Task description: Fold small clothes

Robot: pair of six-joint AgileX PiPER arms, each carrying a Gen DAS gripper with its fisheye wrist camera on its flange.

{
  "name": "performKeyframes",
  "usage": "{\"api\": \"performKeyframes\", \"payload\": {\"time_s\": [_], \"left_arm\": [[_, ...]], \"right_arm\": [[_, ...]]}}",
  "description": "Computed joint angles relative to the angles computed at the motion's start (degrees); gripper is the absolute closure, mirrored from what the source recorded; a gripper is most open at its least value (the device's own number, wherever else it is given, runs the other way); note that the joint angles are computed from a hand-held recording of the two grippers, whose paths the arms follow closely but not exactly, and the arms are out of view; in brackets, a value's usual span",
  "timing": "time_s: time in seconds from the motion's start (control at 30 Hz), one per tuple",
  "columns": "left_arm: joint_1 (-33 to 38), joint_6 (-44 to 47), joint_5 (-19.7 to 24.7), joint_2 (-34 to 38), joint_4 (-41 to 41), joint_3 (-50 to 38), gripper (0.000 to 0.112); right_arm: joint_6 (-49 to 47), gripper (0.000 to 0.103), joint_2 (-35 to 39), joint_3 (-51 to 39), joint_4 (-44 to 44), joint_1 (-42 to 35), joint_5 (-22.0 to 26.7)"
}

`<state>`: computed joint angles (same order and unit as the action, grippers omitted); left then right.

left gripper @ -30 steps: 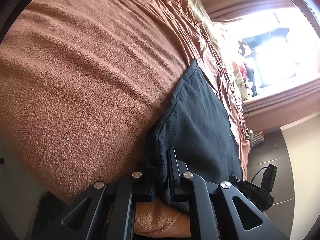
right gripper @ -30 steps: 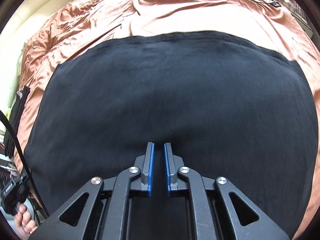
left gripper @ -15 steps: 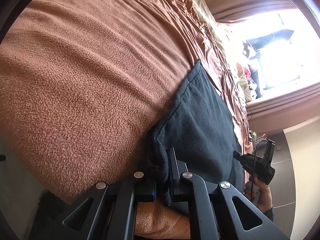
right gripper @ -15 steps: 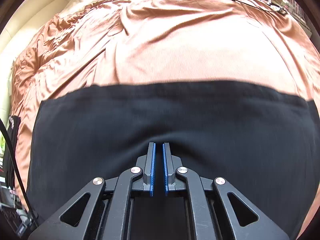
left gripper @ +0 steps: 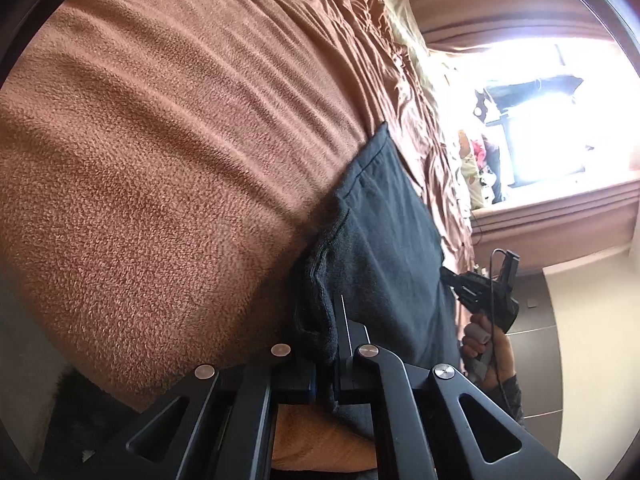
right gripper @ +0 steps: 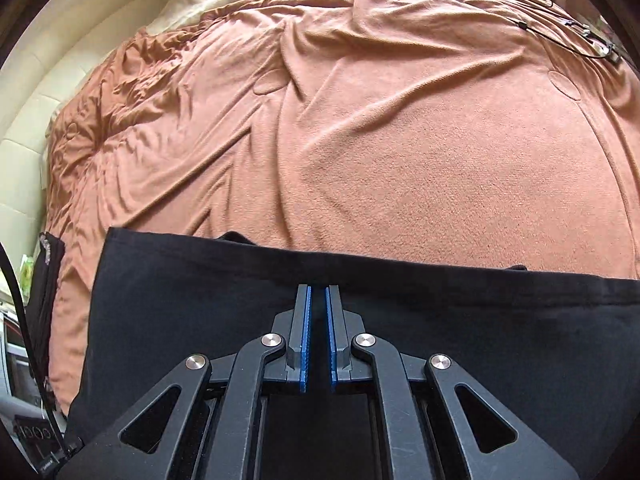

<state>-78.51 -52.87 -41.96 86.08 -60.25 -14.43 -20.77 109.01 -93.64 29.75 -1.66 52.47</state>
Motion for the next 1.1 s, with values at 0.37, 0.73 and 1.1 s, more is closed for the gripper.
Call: {"api": "performKeyframes", "payload": {"time_s": [0.37,0.73,1.1], "left_arm": [[0.0,-5.0,-10.0,-5.5,10.5,2.4,0.109],[7.0,1.6,-1.9,-11.0,16.5,-2.9,0.109],[11.6,12.2,9.3,-11.5,16.8,-14.9,0.109]], "right_arm": [[-4.9,0.099,-8.8,15.4,1.8,-1.8,5.3],[-10.4,0.099,-17.6,26.8,1.0,-2.5,8.1],[-18.6,0.099,-25.0,37.7,5.6,-6.0,12.4]]}}
